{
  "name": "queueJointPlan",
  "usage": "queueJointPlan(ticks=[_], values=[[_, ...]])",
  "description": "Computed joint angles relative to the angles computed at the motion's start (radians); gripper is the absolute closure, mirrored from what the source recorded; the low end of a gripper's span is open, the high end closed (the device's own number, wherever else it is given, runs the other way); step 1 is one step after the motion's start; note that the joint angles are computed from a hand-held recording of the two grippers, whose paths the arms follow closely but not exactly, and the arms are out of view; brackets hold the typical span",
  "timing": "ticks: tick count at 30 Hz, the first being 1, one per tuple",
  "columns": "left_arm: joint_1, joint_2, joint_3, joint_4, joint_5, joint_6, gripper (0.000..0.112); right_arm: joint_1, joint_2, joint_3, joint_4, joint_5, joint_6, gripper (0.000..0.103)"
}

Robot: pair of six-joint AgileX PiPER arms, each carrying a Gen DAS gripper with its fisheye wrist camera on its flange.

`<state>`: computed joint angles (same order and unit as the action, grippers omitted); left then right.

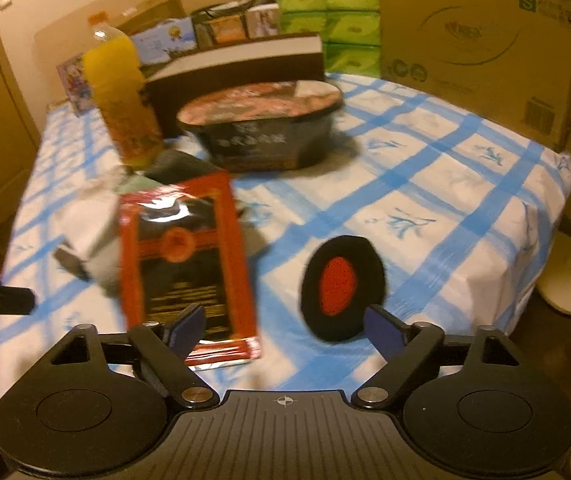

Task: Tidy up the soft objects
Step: 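Move right gripper to black-red earmuff pad while left gripper approaches white cloth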

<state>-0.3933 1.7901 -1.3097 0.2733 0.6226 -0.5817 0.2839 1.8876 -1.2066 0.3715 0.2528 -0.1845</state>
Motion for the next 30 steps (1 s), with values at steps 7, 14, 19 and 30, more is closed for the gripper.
queueJointPlan(ticks=[7,14,19,30], values=[[0.028,0.059,-0.049,0.010,-0.015,0.023,0.037,0.017,0.109,-0.080,-0.404,-0.039,0.374,0.021],[0.055,0.106,-0.092,0.013,-0.031,0.056,0.037,0.051,0.202,-0.163,-0.810,-0.010,0.768,0.021],[0.068,0.129,-0.118,0.002,-0.039,0.095,0.037,0.063,0.261,-0.215,-0.935,0.031,0.899,0.038],[0.096,0.158,-0.163,-0.057,-0.089,0.209,0.037,0.045,0.239,-0.228,-0.796,0.034,0.789,0.042]])
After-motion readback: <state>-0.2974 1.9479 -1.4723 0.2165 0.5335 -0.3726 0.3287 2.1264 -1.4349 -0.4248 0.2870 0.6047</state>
